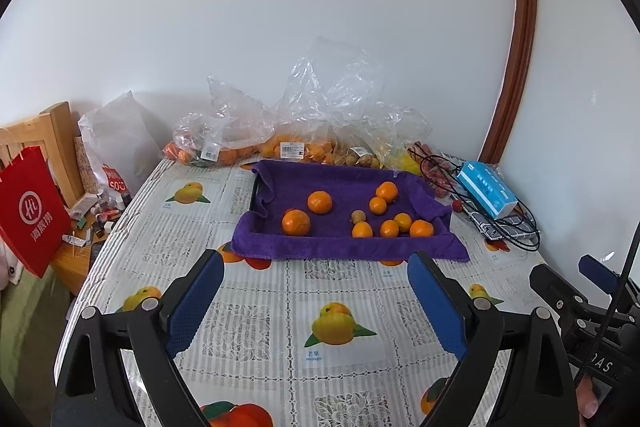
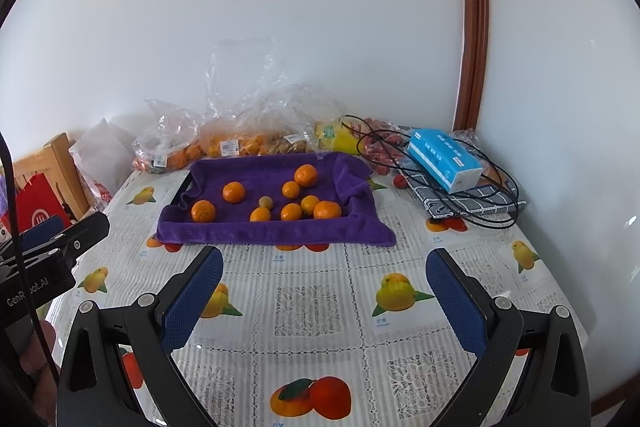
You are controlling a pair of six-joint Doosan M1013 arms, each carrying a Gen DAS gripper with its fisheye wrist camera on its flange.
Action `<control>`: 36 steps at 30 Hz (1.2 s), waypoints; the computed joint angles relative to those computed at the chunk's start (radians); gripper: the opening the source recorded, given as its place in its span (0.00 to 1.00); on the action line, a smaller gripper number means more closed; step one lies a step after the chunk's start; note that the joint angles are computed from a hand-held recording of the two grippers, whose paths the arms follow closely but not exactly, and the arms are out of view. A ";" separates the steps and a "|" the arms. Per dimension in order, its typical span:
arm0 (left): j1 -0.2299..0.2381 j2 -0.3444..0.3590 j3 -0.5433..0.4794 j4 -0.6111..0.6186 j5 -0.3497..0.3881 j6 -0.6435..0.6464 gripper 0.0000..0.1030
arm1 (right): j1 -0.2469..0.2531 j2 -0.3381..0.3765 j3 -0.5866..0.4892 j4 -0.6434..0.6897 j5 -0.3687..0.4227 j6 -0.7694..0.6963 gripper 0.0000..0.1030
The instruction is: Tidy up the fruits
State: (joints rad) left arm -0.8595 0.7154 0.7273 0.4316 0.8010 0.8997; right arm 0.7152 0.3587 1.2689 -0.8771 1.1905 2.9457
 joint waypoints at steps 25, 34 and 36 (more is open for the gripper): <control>0.003 -0.006 0.013 -0.018 -0.014 0.016 0.91 | 0.003 0.003 -0.007 -0.001 0.019 0.015 0.98; 0.002 -0.005 0.013 -0.019 -0.011 0.022 0.91 | 0.004 0.006 -0.011 -0.002 0.025 0.013 0.98; 0.002 -0.007 0.015 -0.017 -0.014 0.020 0.91 | 0.004 0.006 -0.012 -0.005 0.027 0.014 0.98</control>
